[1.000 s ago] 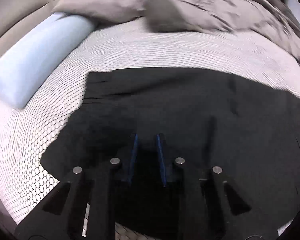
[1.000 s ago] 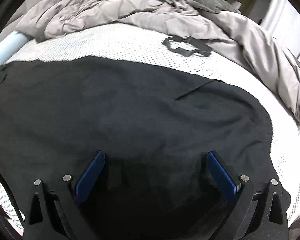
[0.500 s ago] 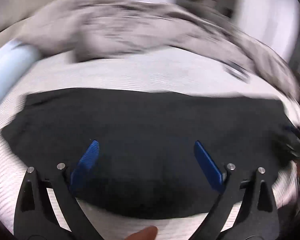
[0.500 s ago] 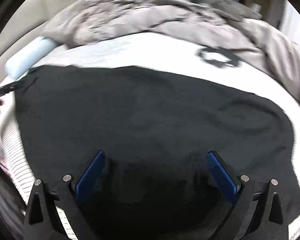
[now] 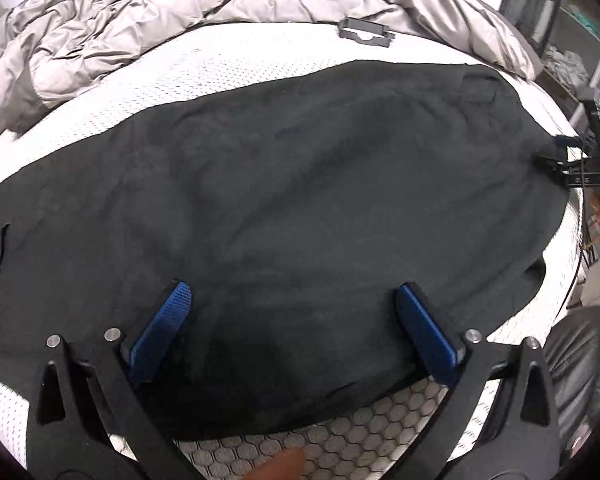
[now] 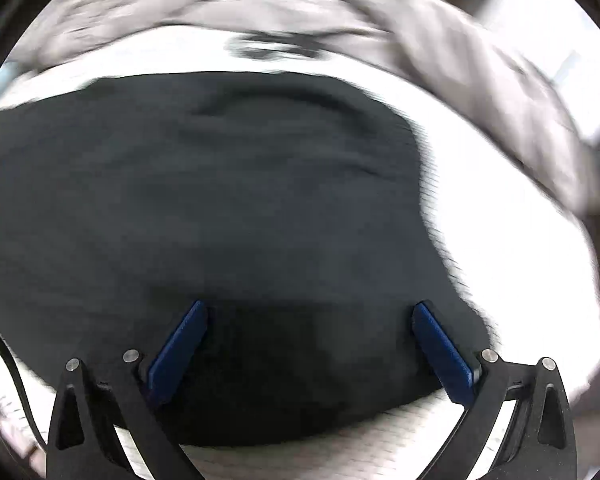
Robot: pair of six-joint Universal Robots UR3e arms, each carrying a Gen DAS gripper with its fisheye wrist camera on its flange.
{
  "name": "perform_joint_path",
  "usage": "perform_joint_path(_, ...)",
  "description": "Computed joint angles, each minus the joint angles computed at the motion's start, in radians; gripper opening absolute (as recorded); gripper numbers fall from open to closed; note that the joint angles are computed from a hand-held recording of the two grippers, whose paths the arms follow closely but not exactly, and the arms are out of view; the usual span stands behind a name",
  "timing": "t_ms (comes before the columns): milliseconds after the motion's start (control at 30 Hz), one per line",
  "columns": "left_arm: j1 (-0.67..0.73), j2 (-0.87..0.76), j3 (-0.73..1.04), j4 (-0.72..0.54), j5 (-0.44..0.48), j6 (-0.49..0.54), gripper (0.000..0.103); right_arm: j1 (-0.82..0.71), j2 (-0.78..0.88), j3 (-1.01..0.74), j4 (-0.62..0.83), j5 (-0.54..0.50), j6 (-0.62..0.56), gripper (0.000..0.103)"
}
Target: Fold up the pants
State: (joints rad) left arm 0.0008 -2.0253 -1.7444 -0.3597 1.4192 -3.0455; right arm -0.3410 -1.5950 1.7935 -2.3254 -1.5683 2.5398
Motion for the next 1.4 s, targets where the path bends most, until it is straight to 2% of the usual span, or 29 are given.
perform_joint_path(67,0.036,-0.017,0.059,0.002,-0.063,0.026,0.102,-0.015,-0.031,-0.002,0.009,0.035,0.002,0.102)
perform_joint_path(100,0.040,0.028,0.030,0.019,-0.102,0.030,0.102,0.001,-0.042,-0.003,0.005,0.040,0.000,0.102)
perform_joint_path(167,0.008,0.003,0.098,0.003,-0.136,0.014,0.102,0.043,-0.074,0.003,0.008,0.114,-0.008,0.102)
perform_joint_path(267,-0.100,-0.141,0.338,-0.146,-0.093,0.018,0.102,0.171,-0.005,-0.059,0.033,0.161,0.005,0.102)
perform_joint_path(367,-0.185,-0.259,0.507,-0.268,-0.024,0.063,0.102,0.291,0.117,-0.119,0.064,0.127,-0.038,0.102)
perform_joint_path(400,-0.196,-0.271,0.519,-0.272,-0.007,0.068,0.102,0.299,0.130,-0.115,0.062,0.113,-0.061,0.102)
perform_joint_path(467,-0.193,-0.249,0.460,-0.220,-0.025,0.078,0.102,0.230,0.109,-0.113,0.098,0.161,-0.092,0.102)
perform_joint_path(500,-0.178,-0.225,0.424,-0.218,-0.048,0.093,0.102,0.192,0.103,-0.107,0.087,0.154,-0.090,0.102)
perform_joint_path(567,-0.160,-0.190,0.361,-0.197,-0.063,0.115,0.102,0.124,0.090,-0.065,-0.010,0.064,-0.040,0.102)
perform_joint_path(633,-0.134,-0.137,0.275,-0.169,-0.076,0.172,0.102,0.051,0.083,-0.057,-0.044,0.039,0.014,0.102)
perform_joint_path(700,-0.108,-0.091,0.222,-0.164,-0.101,0.224,0.102,-0.006,0.063,-0.070,-0.020,0.094,0.043,0.102)
perform_joint_path(800,-0.029,-0.064,0.210,-0.106,-0.145,0.162,0.102,-0.011,0.069,-0.113,0.029,0.233,0.055,0.102)
perform_joint_path(933,0.050,-0.146,0.355,-0.114,-0.147,-0.009,0.102,0.146,0.200,-0.259,0.067,0.250,0.130,0.102)
perform_joint_path(967,0.062,-0.185,0.410,-0.124,-0.140,-0.041,0.102,0.198,0.273,-0.346,0.120,0.269,0.154,0.102)
perform_joint_path(1033,0.072,-0.272,0.531,-0.175,-0.105,-0.055,0.102,0.266,0.399,-0.500,0.202,0.281,0.164,0.102)
perform_joint_path(1100,0.066,-0.358,0.691,-0.350,-0.036,-0.015,0.102,0.348,0.432,-0.538,0.213,0.172,0.164,0.102)
perform_joint_path(1133,0.064,-0.378,0.714,-0.378,-0.008,-0.001,0.102,0.381,0.460,-0.550,0.170,0.068,0.145,0.102)
perform_joint_path(1167,0.071,-0.378,0.695,-0.371,0.008,0.023,0.102,0.387,0.450,-0.520,0.112,-0.002,0.129,0.102)
perform_joint_path(1200,0.089,-0.352,0.634,-0.318,-0.016,0.050,0.102,0.363,0.449,-0.514,0.088,-0.029,0.121,0.103)
perform_joint_path(1233,0.099,-0.340,0.596,-0.281,-0.027,0.062,0.102,0.326,0.442,-0.518,0.107,-0.014,0.139,0.103)
perform_joint_path(1267,0.113,-0.324,0.568,-0.271,-0.029,0.072,0.102,0.268,0.453,-0.542,0.113,-0.044,0.189,0.103)
perform_joint_path(1367,0.143,-0.300,0.510,-0.232,-0.051,0.080,0.102,0.167,0.452,-0.485,0.005,-0.191,0.290,0.102)
perform_joint_path(1400,0.147,-0.297,0.501,-0.226,-0.053,0.087,0.102,0.138,0.449,-0.478,-0.002,-0.189,0.306,0.102)
